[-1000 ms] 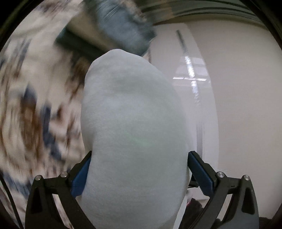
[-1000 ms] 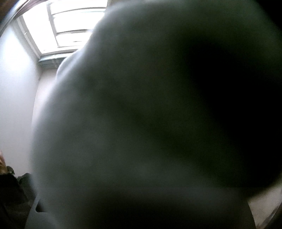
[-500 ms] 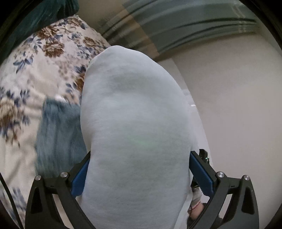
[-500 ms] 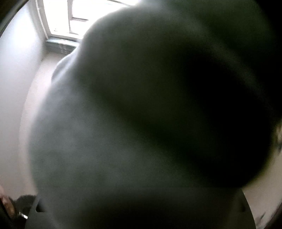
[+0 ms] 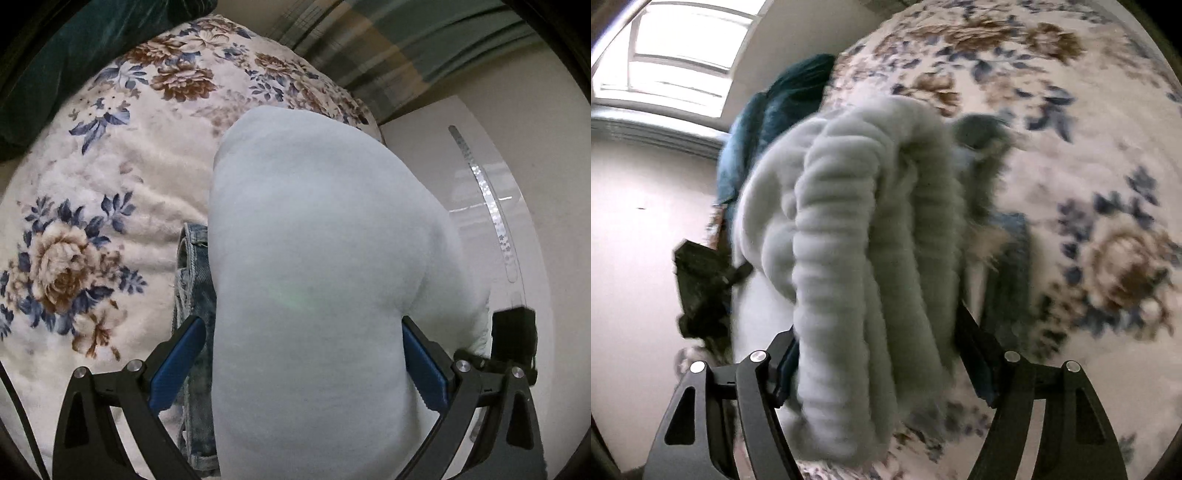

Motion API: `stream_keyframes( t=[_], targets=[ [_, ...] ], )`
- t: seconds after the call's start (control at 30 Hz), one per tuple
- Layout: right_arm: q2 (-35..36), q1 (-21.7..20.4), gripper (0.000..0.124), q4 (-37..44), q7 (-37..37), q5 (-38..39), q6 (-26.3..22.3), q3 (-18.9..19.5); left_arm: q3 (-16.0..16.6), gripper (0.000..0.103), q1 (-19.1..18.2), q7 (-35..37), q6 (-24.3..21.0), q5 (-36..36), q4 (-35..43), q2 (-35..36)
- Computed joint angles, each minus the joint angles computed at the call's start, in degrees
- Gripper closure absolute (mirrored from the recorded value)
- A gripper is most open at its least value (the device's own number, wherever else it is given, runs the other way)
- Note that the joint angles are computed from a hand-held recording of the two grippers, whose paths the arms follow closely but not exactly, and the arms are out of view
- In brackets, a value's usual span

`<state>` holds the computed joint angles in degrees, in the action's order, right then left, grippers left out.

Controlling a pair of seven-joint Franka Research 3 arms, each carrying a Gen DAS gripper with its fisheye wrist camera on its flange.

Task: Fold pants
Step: 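Set the folded bundle down on the bed and open both grippers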

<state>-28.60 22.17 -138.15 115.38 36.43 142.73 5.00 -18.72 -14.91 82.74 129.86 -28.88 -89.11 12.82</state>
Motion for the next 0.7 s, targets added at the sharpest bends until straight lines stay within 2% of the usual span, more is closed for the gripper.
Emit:
stream_keyframes(
  t=[0.03, 0.07, 0.1, 0.13, 0.2, 0.23, 0.27, 0.3, 0.37, 0.4, 0.47, 0.53, 0.7],
  targets=[
    [-0.39, -1.66, 0.044, 0.41, 3.72, -4.28, -2.27, 2.24, 0.09, 0.000, -0.01, -0.72, -1.23, 0.34, 0.86, 0.23],
    [-0.41, -1.32, 0.043, 1.00, 8.05, -8.49, -3.84, 3.65, 0.17, 0.000, -0.13, -1.22, -1.94, 0.93, 1.62, 0.60],
    [1.58, -2.97, 0.043, 2.23, 9.55, -9.77, -3.43, 6.33, 0.24, 0.000, -0.31, -1.64, -2.25, 1.68, 2.10, 1.01],
    [1.79, -3.70, 0.040, 3.38, 11.86, -12.60, -6.10, 7.02, 0.32, 0.000, -0.54, -2.34, -2.83, 2.71, 2.59, 1.14],
    [4.46, -3.16, 0.040, 5.80, 14.37, -15.22, -6.40, 7.40, 0.61, 0.000, -1.09, -4.31, -3.82, 5.18, 3.75, 1.31],
    [4.75, -3.07, 0.039, 7.51, 17.36, -17.76, -8.88, 7.28, 0.75, 0.000, -1.39, -5.45, -4.34, 6.52, 4.29, 1.15],
    [7.05, -4.98, 0.036, 9.65, 17.58, -19.44, -10.24, 8.96, 1.02, 0.000, -1.89, -7.12, -4.96, 8.61, 4.69, 0.59],
    [7.34, -4.89, 0.034, 12.78, 21.38, -25.14, -14.78, 9.44, 1.43, 0.000, -2.75, -9.51, -5.78, 11.86, 5.45, 0.21],
    [10.76, -6.08, 0.028, 17.46, 26.92, -35.61, -18.54, 12.42, 2.04, 0.000, -5.10, -14.35, -7.60, 20.46, 6.37, -1.78],
    [10.82, -6.34, 0.028, 21.14, 30.98, -42.19, -24.01, 14.81, 2.19, 0.000, -6.41, -16.53, -8.49, 25.43, 6.45, -3.05],
    [11.36, -5.48, 0.028, 26.24, 35.44, -48.86, -31.40, 17.44, 1.90, 0.000, -8.94, -21.13, -11.13, 34.83, 5.75, -6.63],
    [12.48, -4.01, 0.027, 31.61, 38.88, -53.45, -38.66, 19.79, 0.91, 0.000, -10.22, -23.45, -14.97, 37.99, 5.86, -9.35],
    [13.94, 0.58, 0.027, 43.94, 44.48, -58.18, -52.16, 23.13, -1.77, 0.000, -12.78, -27.36, -25.03, 41.42, 8.41, -14.68]
  ],
)
